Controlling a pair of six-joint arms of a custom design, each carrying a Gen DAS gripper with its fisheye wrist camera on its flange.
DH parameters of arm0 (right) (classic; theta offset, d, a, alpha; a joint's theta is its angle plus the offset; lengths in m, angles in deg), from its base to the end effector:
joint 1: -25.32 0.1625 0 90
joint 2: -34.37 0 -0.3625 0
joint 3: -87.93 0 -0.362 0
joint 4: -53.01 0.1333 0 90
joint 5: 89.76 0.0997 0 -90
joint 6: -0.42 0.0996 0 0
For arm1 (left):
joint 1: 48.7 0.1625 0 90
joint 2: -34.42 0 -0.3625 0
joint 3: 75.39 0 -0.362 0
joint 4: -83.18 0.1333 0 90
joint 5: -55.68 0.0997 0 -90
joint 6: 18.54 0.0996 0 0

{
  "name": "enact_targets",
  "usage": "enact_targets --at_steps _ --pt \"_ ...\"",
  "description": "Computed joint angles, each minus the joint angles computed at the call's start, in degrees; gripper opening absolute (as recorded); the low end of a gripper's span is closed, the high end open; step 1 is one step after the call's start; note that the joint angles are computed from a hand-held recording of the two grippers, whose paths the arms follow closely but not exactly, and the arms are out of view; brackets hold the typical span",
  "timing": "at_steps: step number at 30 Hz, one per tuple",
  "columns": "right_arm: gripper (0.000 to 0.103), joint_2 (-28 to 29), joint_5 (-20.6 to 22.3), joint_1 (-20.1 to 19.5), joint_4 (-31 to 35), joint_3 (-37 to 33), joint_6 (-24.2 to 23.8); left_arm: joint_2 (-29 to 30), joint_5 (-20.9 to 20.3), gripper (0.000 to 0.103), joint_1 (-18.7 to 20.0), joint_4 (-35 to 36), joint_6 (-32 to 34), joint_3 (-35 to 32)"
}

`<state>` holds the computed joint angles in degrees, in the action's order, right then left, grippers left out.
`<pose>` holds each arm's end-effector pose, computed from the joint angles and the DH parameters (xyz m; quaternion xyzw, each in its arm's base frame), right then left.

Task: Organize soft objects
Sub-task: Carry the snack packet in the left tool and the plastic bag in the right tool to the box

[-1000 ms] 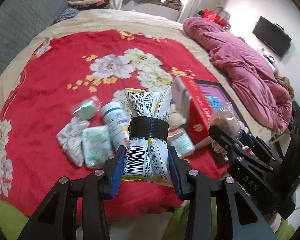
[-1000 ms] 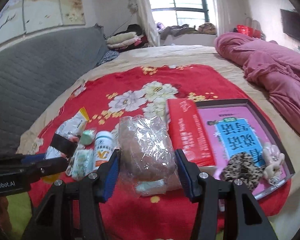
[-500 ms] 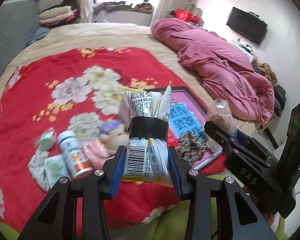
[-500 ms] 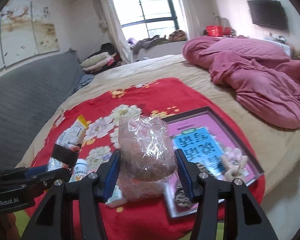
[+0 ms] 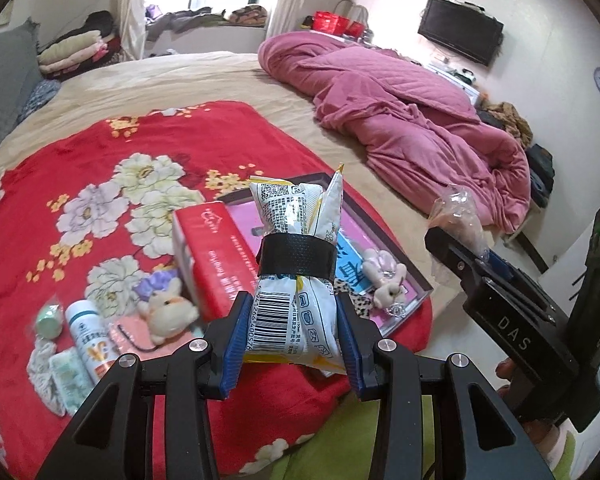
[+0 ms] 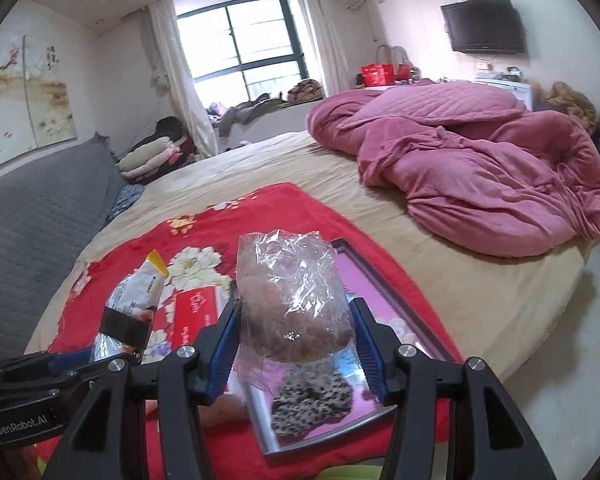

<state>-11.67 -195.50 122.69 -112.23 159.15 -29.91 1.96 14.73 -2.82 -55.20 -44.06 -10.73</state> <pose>0.1973 -0.6972 0.2843 0.2352 -0.8681 0.3860 0.2050 -0.3558 -0.6664 0.1292 0.0879 0.8983 -0.3398 0.2643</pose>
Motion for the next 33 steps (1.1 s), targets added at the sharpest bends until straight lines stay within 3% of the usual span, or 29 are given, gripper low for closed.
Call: enact_targets --at_steps 20,33 --pt "0.054 1.95 -1.49 -3.43 1.36 -5.89 2.6 14.95 -5.47 0.043 3.58 11.58 2.56 -21.42" --pt "0.054 5.33 -5.63 -5.3 5.19 -11.62 4.23 24.53 -8.71 0.043 5.53 20.18 3.13 -35.95"
